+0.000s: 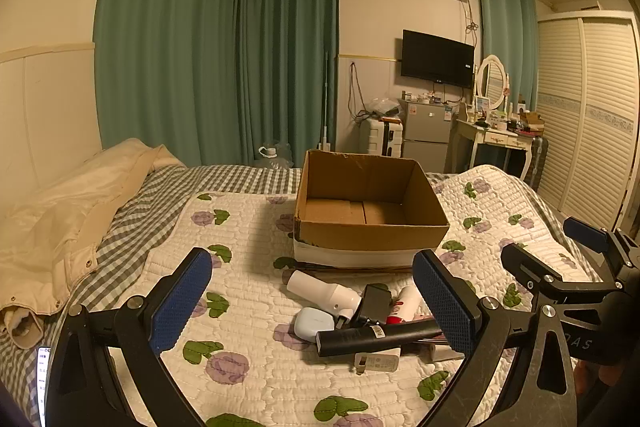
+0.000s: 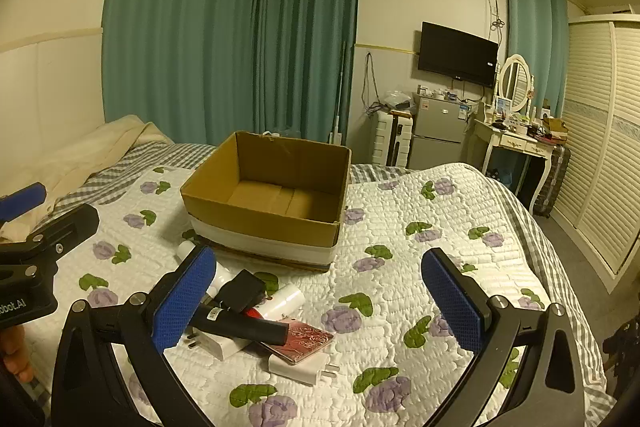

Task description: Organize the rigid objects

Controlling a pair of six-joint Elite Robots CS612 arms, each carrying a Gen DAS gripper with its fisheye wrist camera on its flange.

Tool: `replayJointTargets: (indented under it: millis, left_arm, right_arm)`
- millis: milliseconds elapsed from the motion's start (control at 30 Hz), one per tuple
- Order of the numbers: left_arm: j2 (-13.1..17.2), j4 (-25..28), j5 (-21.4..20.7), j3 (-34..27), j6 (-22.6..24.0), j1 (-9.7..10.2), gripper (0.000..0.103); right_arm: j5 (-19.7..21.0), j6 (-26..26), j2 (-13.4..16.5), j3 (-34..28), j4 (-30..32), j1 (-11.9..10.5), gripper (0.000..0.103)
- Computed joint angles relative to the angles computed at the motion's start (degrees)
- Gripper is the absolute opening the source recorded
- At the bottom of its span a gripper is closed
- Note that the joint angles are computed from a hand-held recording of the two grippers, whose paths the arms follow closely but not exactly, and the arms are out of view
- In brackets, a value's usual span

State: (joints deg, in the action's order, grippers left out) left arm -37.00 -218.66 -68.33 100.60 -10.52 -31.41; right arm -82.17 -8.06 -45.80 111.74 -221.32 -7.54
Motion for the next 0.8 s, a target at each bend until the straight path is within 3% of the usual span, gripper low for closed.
replayJointTargets:
  millis: [800]
  left_arm:
    - [0.08,0.28,0.34,0.22,-0.3,0.34,0.103]
  right_arm:
    - [1.53,-2.72,0.13,-0.01,1.09,0.27,0.103]
